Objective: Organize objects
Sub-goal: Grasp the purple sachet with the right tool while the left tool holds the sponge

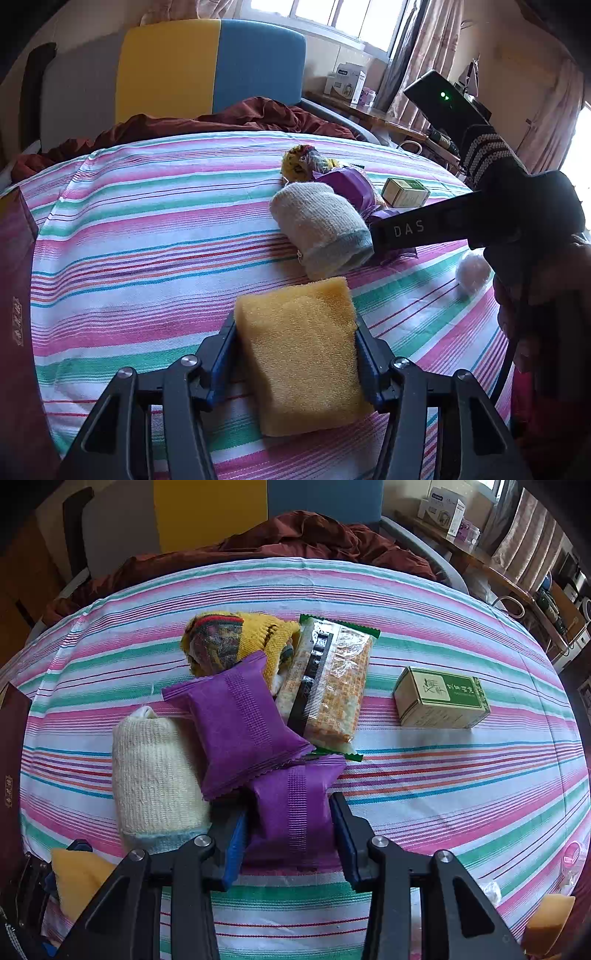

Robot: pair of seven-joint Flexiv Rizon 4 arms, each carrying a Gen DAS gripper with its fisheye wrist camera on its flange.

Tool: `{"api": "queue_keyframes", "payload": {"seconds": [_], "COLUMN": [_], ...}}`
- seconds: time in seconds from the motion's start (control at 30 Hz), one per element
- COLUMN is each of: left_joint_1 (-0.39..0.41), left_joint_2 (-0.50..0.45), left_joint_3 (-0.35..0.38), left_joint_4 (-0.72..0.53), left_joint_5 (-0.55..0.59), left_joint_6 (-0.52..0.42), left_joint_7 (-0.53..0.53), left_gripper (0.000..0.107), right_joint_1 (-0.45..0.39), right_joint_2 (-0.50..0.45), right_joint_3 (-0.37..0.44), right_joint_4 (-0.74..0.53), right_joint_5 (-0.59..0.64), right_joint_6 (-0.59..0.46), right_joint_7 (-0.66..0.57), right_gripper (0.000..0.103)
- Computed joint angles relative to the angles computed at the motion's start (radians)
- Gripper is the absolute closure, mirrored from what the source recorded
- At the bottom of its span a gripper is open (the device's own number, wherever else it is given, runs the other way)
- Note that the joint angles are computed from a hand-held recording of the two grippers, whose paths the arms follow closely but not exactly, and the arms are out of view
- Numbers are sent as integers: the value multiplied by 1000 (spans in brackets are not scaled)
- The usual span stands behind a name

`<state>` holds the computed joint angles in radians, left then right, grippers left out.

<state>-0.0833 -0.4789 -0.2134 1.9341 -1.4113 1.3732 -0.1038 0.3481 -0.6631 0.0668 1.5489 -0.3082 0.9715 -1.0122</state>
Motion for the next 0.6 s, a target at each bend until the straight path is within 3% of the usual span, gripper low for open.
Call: {"api": "queue_keyframes", "payload": {"seconds": [0.07,0.17,0.27,0.37,0.6], "left_joint_1": [-7,11,48,55,97], "left_joint_2": [2,30,80,130,185], "left_joint_3": [17,43,9,27,128], "left_joint_4": [5,33,61,80,98], "left_joint_5": [66,188,139,110,231], "left_joint_6": [5,-28,-25,-42,-109], "left_joint_7": [-44,-173,-144,-123,-273], "left_gripper": [52,54,54,54,54], "right_joint_1": [3,10,24,31,28], "right_joint_2": [-51,-52,-48,-59,-53], "right_joint_3": [5,1,-3,-9,-12], "right_joint_4": [-81,-94,-99,-111,-99], "right_joint_5": [9,7,2,-6,-12], "right_joint_6": [-29,-39,-50,-50,-43], "right_joint_7": [-6,-10,-1,3,2], "right_gripper": [60,60,60,60,60]}}
